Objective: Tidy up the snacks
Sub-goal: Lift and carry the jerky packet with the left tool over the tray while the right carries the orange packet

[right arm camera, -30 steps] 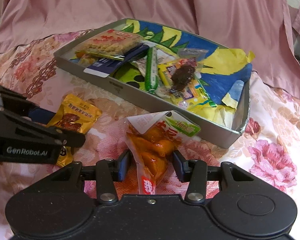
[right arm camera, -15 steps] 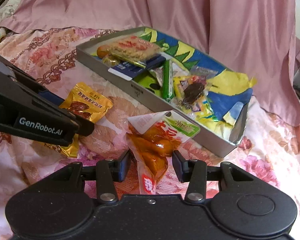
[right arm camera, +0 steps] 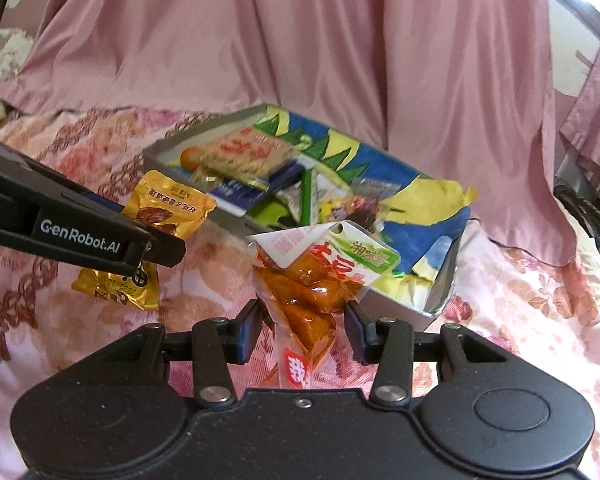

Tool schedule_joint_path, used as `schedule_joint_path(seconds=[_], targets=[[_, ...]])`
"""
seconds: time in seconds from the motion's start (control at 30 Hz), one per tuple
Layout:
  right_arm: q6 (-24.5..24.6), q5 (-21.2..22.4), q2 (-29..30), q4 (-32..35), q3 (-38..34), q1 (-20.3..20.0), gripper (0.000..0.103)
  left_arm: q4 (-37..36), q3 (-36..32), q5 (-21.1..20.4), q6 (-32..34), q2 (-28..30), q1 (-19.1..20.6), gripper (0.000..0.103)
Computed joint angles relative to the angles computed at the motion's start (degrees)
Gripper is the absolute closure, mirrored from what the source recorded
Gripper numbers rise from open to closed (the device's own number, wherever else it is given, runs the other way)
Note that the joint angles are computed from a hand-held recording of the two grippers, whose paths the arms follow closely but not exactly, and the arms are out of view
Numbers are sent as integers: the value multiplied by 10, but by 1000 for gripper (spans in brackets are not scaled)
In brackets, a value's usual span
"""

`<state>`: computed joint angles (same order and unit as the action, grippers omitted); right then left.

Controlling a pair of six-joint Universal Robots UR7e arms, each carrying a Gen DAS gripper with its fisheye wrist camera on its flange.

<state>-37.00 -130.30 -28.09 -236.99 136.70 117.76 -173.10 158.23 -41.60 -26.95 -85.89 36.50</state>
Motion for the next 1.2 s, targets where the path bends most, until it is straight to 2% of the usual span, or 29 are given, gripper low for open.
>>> schedule_joint_path(seconds=[0.27, 0.63, 0.77, 1.0, 1.2], targets=[[-13, 13, 11, -67, -4, 0, 56, -124, 12, 23, 47, 39, -11, 58], [-54, 45, 29, -162, -26, -7, 56, -262, -27, 31, 155, 111, 19, 57], [-104, 61, 39, -174, -54, -17, 56, -331, -56, 28, 229, 156, 48, 57], [-151, 96, 61, -179, -110, -48, 56, -411, -133, -4, 329, 225, 118, 57], [-132, 96, 72, -137, -160, -69, 56, -441, -187, -38, 399, 259, 172, 57]])
